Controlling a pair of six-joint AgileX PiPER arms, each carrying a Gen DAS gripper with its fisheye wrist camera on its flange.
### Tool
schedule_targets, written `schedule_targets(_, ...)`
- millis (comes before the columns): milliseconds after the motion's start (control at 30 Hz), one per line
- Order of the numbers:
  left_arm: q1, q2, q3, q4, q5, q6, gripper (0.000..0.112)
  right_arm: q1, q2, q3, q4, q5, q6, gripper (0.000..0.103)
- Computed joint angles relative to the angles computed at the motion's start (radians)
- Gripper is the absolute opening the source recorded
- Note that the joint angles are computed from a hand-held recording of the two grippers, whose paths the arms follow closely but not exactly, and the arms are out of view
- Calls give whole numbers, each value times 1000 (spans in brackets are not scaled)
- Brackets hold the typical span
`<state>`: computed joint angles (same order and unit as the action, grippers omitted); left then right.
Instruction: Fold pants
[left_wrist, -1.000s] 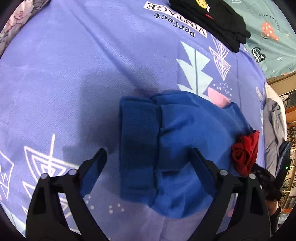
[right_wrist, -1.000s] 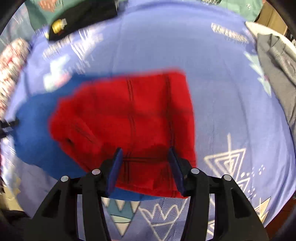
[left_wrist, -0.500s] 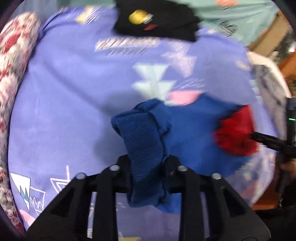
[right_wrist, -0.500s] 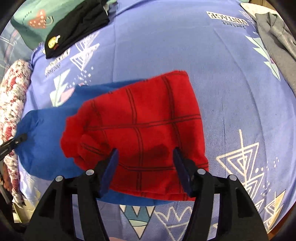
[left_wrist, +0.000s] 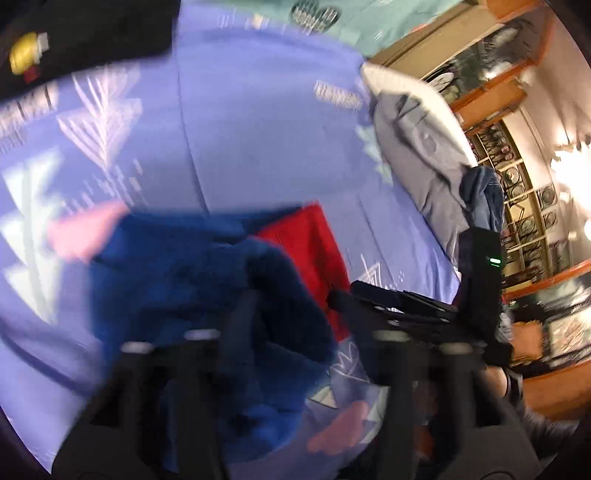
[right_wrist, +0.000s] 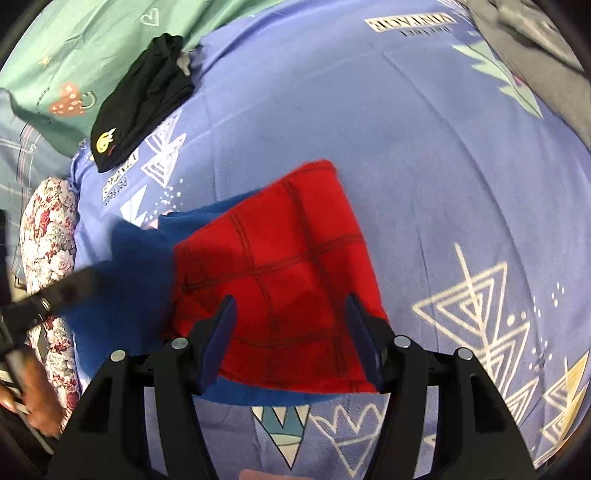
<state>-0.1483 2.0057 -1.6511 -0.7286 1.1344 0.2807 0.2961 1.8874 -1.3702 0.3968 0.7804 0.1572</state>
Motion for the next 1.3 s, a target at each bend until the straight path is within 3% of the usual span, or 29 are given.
schedule_targets(100,36,-15,37,-89,64,23,69,-15,-12,27,35,-4,-9,62)
schedule_targets(133,50,-38,58,-96,64,31,83,-22,-20,36,47,-3,-14,63)
schedule_targets(167,71,-79,81,-95,49,36,89,-26,-21,37,64,-2,-21,64)
schedule_targets(300,194,-167,126,-133,52,70,91,-28,-21,4,172,32,-87,78)
schedule_targets(367,263,-201,174,-118,33,59,93,-19,-5,-43,257,73,-142,79)
schedule_targets(467,305,-215,223,20,-19,-5,93,12,31,-134,305,121,-157,89)
schedule_targets(567,325,-214,315,97,-67,-41,93,35,78,-234,311,184,-123,91)
schedule_targets(667,311,-191,385,91,-60,-25,93,47,120,-289,317,234,-87,97)
schedule_targets(867,208,-173,437,79,-93,9,93,117,218,-410,231,328,48,98)
schedule_targets(933,191,-166,429,95,-96,18,93,183,259,-500,100,376,86,92)
schedule_targets(967,187,-166,423,94,-97,25,93,206,265,-520,37,391,102,63)
schedule_targets(1000,192,-157,414,79,-90,37,93,210,270,-514,12,403,96,51)
schedule_targets(1100,222,-159,392,57,-56,38,93,168,216,-422,74,355,50,41)
schedule_targets(1200,280,-198,388,40,-42,58,93,109,105,-333,164,305,-67,39)
schedule_targets(1300,306,-225,377,63,-46,52,93,67,-3,-319,131,304,-142,39)
